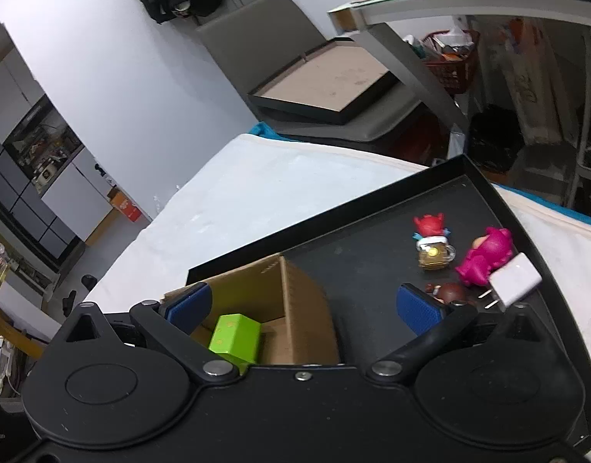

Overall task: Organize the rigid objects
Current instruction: 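Move the right tool to the white charger and grasp it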

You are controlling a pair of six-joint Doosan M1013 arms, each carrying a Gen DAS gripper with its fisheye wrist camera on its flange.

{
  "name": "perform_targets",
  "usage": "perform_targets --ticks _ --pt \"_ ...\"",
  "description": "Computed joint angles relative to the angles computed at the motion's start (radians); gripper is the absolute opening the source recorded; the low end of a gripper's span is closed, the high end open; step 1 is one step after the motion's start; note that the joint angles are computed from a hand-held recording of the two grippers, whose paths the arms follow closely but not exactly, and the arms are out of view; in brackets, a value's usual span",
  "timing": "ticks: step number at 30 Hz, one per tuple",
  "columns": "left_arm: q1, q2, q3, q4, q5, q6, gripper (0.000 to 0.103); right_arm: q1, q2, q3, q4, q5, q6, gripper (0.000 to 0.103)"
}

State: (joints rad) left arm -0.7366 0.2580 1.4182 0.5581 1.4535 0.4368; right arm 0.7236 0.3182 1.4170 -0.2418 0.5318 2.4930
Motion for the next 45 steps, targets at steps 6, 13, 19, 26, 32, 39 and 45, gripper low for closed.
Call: perform_targets --ticks 6,13,19,26,32,39,45 --pt "-0.013 0.025 -0.024 0.031 0.048 0.033 0.071 -0.015 0.002 -0.006 -0.044 0.074 0.081 0.103" --pt "-0.016 0.046 -0.045 0.051 0.085 0.044 0.073 -0.040 0.007 0.000 -0.092 0.124 0.170 0.103" --pt "-0.014 0.056 -0.064 0.059 0.100 0.045 0.073 -0.055 0.023 -0.003 -0.115 0.193 0.243 0.103" --pt "-0.017 0.065 -0.077 0.070 0.102 0.048 0.073 -0.064 0.049 -0.019 -0.102 0.275 0.306 0.103" --pt "-0.013 0.068 -0.074 0.063 0.104 0.049 0.074 -0.068 0.069 -0.024 -0.119 0.335 0.388 0.084" --pt "-0.010 0.067 -0.066 0.049 0.093 0.058 0.074 -0.061 0.103 -0.042 -0.155 0.396 0.421 0.064" --pt "-0.012 0.064 -0.062 0.045 0.085 0.068 0.074 -0.050 0.118 -0.055 -0.209 0.431 0.454 0.062"
